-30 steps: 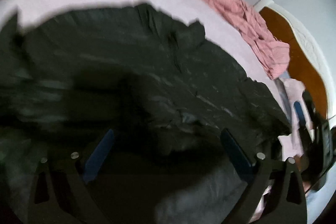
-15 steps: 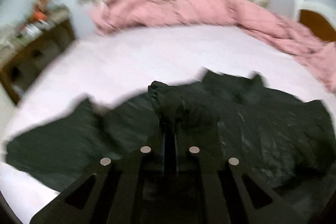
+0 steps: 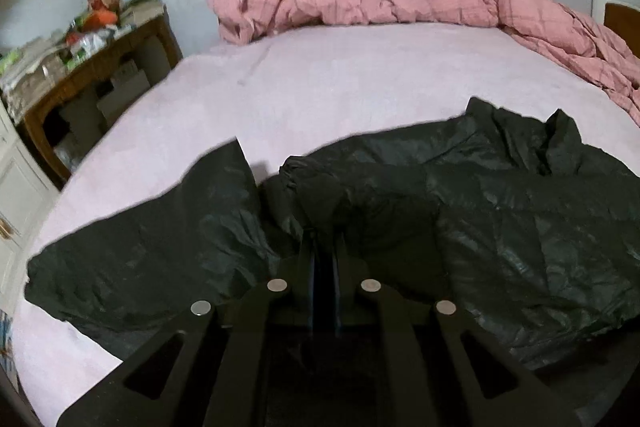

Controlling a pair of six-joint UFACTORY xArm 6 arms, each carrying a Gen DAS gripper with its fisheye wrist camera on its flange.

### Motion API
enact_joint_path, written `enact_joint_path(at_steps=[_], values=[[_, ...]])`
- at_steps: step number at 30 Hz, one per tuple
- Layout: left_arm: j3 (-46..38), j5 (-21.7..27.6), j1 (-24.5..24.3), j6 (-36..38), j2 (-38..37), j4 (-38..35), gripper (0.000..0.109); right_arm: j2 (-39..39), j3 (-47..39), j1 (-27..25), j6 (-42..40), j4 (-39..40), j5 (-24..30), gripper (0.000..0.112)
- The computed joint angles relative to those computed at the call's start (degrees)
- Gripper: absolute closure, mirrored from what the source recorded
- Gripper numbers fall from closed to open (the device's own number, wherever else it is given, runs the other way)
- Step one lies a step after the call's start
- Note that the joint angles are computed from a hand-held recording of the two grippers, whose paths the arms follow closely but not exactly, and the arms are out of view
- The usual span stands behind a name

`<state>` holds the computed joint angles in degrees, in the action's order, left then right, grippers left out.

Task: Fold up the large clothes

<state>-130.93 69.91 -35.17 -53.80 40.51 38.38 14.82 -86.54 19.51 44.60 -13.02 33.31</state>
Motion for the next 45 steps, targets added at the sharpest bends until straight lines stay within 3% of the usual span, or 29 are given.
enact_joint_path(at_steps=[2,6,8,10,12,14,19,21,23,25,30,33,35,38,40,42,44,45], values=[[1.10,-0.85,0.31,0.24,-0.31,-0.89,0.101,1.17,-1.11,-0.58,-0.61,1.93,2.24,0.039],[0.06,-0.60,0.43,2.16,0.61,-1.92,0.096,3.38,-4.14,-0.17,-0.61,-3.04,6.23,0.040],[0.30,0.65,-0.31,3.96,0.30,-0.77,0.083,3.25,-4.15,0.09,0.73,-4.97,6.51,0.040],[7.27,-2.85,-1.05,4.32,-4.17,2.21,0.070,2.64,-3.87,0.34,1.11,-6.59,5.73,0.040],[15.42,-6.58,-1.57,1.52,-9.89,5.37,0.044,0.99,-2.18,0.41,1.52,-7.98,2.82,0.040],[24.57,-12.69,-1.33,-2.67,-16.71,7.09,0.033,-1.66,0.66,0.52,4.67,-11.93,-1.29,0.039],[37.52,-21.49,-0.77,-8.45,-27.49,10.45,0.023,-7.19,6.56,-0.23,17.06,-24.67,-10.16,0.026],[40.92,-22.94,-0.63,-11.09,-30.53,12.49,0.015,-8.54,7.18,-0.22,22.83,-30.97,-9.87,0.024],[45.51,-25.80,-0.14,-15.90,-34.12,16.68,0.010,-8.87,6.27,0.64,27.57,-36.91,-6.03,0.017],[49.89,-28.34,0.06,-22.94,-37.31,24.91,0.006,-9.01,6.06,1.08,30.52,-41.47,-4.57,0.009],[56.43,-25.99,-1.23,-34.26,-42.36,39.12,0.006,-9.53,6.06,2.32,32.67,-47.79,-4.74,0.009],[58.68,-15.95,-4.06,-41.25,-43.64,45.73,0.006,-9.76,5.53,4.22,35.56,-53.23,-0.85,0.009],[61.49,-14.11,-4.01,-45.46,-45.41,48.82,0.006,-10.12,5.28,6.01,38.19,-57.94,2.64,0.009],[66.24,-23.06,0.58,-46.70,-49.29,47.19,0.006,-11.76,6.78,7.06,43.50,-64.63,2.32,0.009],[68.88,-28.85,3.58,-45.01,-51.06,44.88,0.006,-12.82,7.87,9.07,50.27,-70.99,5.71,0.009],[70.84,-27.51,3.80,-45.76,-52.01,46.33,0.006,-13.05,8.33,12.01,54.07,-75.86,12.11,0.009],[71.49,-24.50,3.14,-45.16,-52.06,45.98,0.006,-13.14,8.13,12.84,52.45,-76.70,12.72,0.009],[71.98,-25.38,3.60,-45.47,-52.39,46.11,0.006,-13.20,8.04,12.80,51.40,-76.56,11.75,0.009]])
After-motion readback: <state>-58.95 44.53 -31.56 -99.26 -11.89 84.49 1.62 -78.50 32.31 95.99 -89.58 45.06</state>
